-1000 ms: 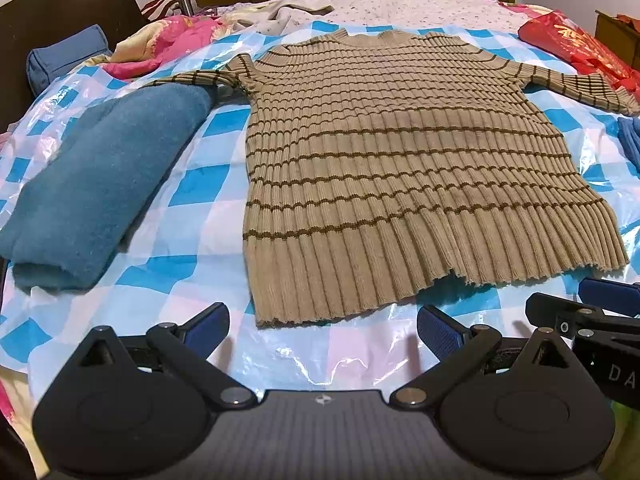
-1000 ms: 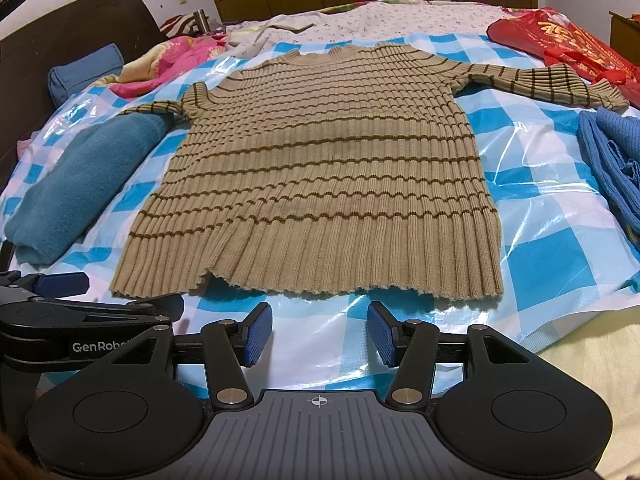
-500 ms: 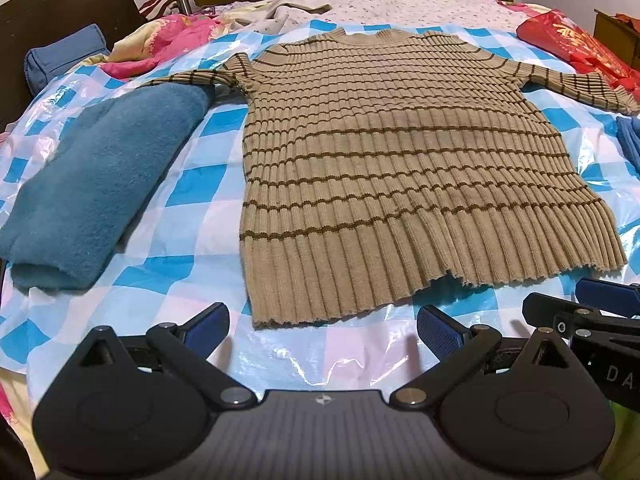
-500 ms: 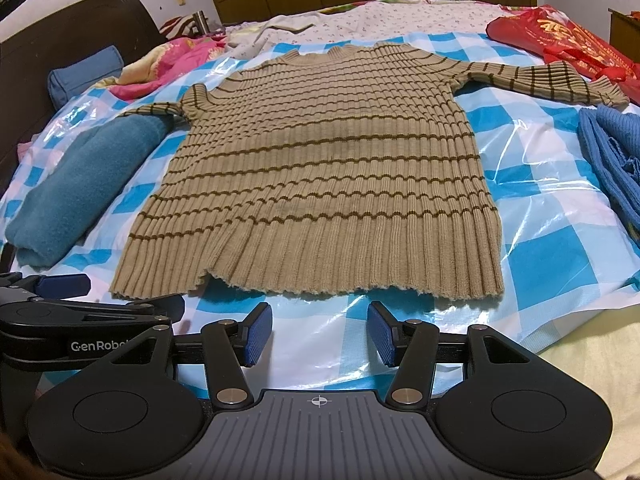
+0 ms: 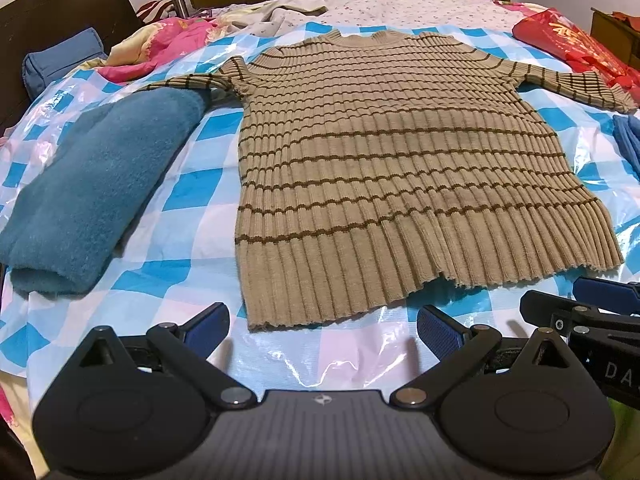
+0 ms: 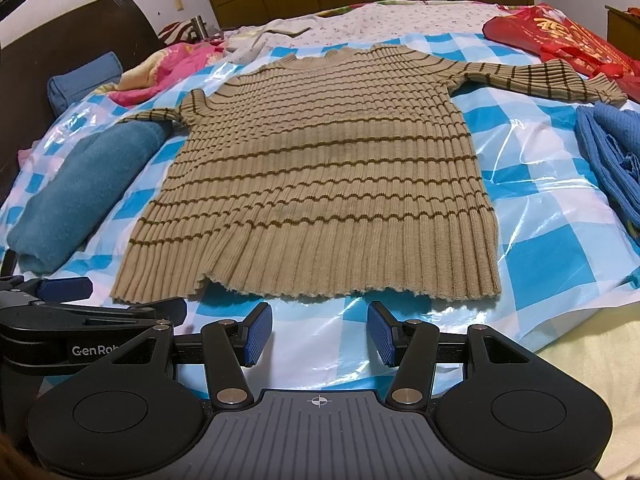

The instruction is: Fold small clothes

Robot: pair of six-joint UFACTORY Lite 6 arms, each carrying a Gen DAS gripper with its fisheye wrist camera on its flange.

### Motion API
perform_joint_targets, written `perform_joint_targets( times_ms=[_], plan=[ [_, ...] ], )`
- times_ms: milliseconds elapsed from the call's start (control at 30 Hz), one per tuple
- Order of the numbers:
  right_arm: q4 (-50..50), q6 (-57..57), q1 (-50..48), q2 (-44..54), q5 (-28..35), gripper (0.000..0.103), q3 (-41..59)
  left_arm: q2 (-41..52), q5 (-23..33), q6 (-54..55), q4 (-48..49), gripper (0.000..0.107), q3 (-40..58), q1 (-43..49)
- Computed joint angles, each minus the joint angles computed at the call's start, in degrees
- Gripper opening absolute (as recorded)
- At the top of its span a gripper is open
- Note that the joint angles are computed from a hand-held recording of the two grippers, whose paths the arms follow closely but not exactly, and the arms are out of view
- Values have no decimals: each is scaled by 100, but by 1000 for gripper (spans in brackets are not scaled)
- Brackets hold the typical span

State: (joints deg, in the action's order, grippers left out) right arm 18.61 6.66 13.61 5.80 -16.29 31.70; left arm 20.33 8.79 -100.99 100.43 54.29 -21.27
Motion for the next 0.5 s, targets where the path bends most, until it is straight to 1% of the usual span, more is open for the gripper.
perform_joint_targets(
  times_ms=[233,500],
  plan=[
    [-93,104,-20,-28,-26,53,-35,1,4,-16,12,103,-1,-4],
    [-283,284,-77,-32,-66,53,-61,-25,26,323,-333,103,40,-81]
  ],
)
